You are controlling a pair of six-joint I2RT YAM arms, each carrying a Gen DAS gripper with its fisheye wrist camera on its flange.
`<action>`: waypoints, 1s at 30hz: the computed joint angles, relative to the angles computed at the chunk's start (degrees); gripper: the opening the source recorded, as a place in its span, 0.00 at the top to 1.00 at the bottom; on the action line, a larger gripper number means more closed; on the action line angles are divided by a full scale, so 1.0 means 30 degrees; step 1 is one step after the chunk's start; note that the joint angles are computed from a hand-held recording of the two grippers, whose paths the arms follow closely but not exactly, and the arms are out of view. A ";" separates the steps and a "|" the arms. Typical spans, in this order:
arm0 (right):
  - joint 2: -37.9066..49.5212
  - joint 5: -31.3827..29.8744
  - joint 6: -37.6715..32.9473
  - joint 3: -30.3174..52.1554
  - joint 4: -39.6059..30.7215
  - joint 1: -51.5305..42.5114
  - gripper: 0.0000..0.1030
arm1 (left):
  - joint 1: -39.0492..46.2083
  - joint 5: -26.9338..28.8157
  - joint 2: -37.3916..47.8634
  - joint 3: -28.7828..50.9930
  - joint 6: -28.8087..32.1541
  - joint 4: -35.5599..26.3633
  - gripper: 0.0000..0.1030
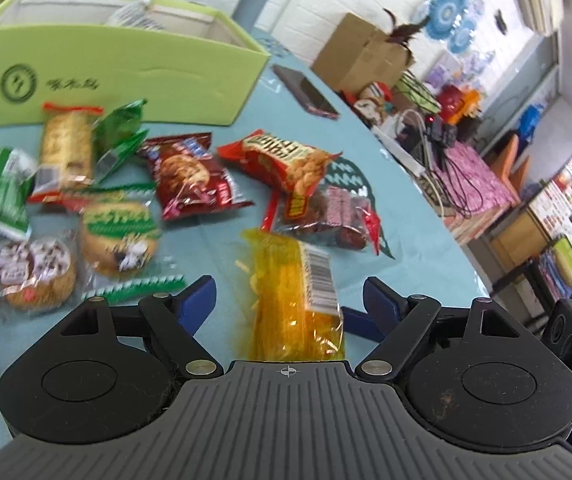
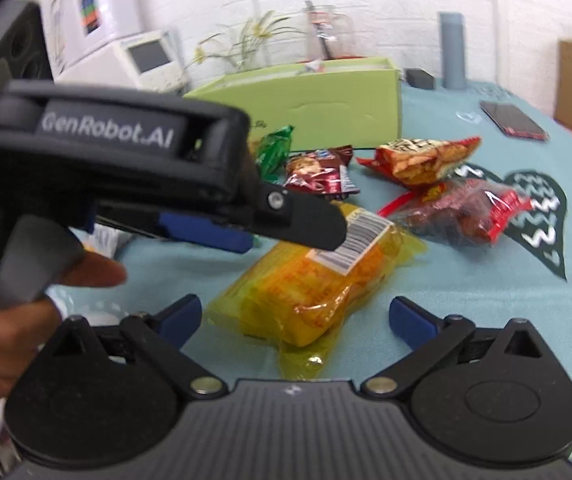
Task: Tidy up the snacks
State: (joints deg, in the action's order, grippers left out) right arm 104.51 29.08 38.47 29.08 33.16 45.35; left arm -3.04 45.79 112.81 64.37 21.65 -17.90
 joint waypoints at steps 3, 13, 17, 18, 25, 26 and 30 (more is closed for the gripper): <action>0.0066 0.0459 0.0589 0.0284 -0.0749 0.0070 0.01 | -0.0240 -0.0455 0.0511 0.0661 0.0215 -0.0429 0.40; 0.1095 -0.1913 -0.6457 0.2264 -0.1416 -0.1231 0.01 | 0.0850 0.2248 0.0842 0.1331 0.2846 -0.3811 0.43; 0.0478 -0.1508 -0.6175 0.1721 -0.1585 -0.1122 0.01 | 0.1063 0.1666 -0.0033 0.0305 0.2127 -0.2361 0.39; 0.0336 -0.1347 -0.5639 0.1463 -0.1527 -0.1017 0.01 | 0.1097 0.1564 -0.0001 0.0332 0.1780 -0.2146 0.38; 0.1298 0.0531 -0.3567 0.1007 -0.0314 -0.0378 0.33 | 0.0429 0.0585 0.1411 0.1375 0.1247 -0.3097 0.72; 0.1198 0.0486 -0.3668 0.0937 -0.0296 -0.0245 0.36 | 0.0499 0.0877 0.1520 0.1245 0.1283 -0.2942 0.74; 0.0113 -0.0215 -0.3339 0.0557 -0.0650 -0.0665 0.40 | 0.0558 0.1307 0.1252 0.1206 0.0899 -0.2655 0.77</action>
State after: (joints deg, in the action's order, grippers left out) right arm 104.84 28.44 28.45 30.75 31.21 43.36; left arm -1.37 49.71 116.56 67.98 24.35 -25.87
